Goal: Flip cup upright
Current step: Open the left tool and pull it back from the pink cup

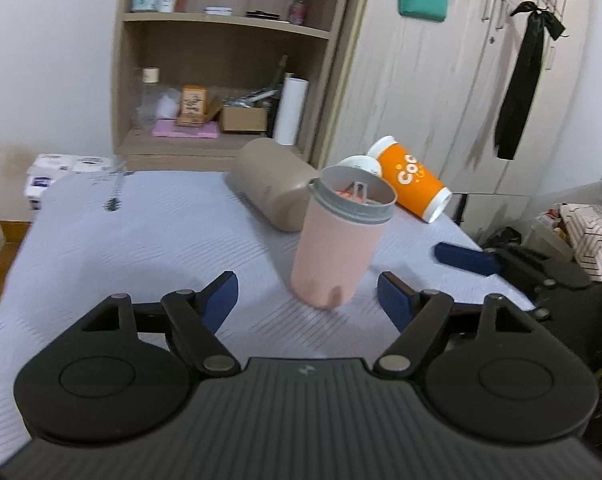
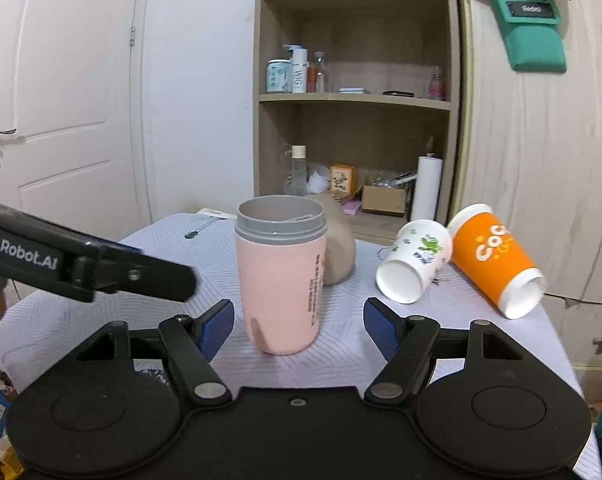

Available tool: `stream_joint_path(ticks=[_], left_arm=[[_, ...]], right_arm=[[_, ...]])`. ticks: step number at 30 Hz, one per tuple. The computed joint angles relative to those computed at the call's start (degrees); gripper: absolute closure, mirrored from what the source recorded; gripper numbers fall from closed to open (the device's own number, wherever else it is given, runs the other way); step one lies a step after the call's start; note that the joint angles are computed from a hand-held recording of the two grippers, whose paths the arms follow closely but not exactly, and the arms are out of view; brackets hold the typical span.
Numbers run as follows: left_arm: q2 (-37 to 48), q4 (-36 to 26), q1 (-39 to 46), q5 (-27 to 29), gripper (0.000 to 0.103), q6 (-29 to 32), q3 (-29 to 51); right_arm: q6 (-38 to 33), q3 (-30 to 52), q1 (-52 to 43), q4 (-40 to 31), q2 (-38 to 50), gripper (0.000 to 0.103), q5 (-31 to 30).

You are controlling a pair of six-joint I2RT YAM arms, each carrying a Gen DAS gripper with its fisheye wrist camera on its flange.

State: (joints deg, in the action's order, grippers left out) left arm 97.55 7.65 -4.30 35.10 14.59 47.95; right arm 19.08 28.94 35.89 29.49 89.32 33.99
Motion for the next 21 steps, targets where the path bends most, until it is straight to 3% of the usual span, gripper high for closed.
stream_joint_path(ticks=[6,12,17,21], left_arm=[[-7.4,-1.3,2.1,-3.3,0.025,0.5,-5.0],[-15.1,-3.8,4.9,-2.3,0.021,0.9,-8.4],[-18.7,-5.9,5.4,-4.3,0.021,0.9,-9.4],[-19.2,-7.1,6.0,-5.3,0.021,0.6,-9.2]], right_arm=[[3.9,-0.7,3.9,-8.7,-7.6,0.025,6.3],[8.6,1.6,9.4,-21.0,-14.0,0.023,12.9],[15.2,6.0,13.2,-32.9,-14.6,0.019,17.7],[17.9,8.2,15.1,-37.7,-14.4,0.019,19.9]])
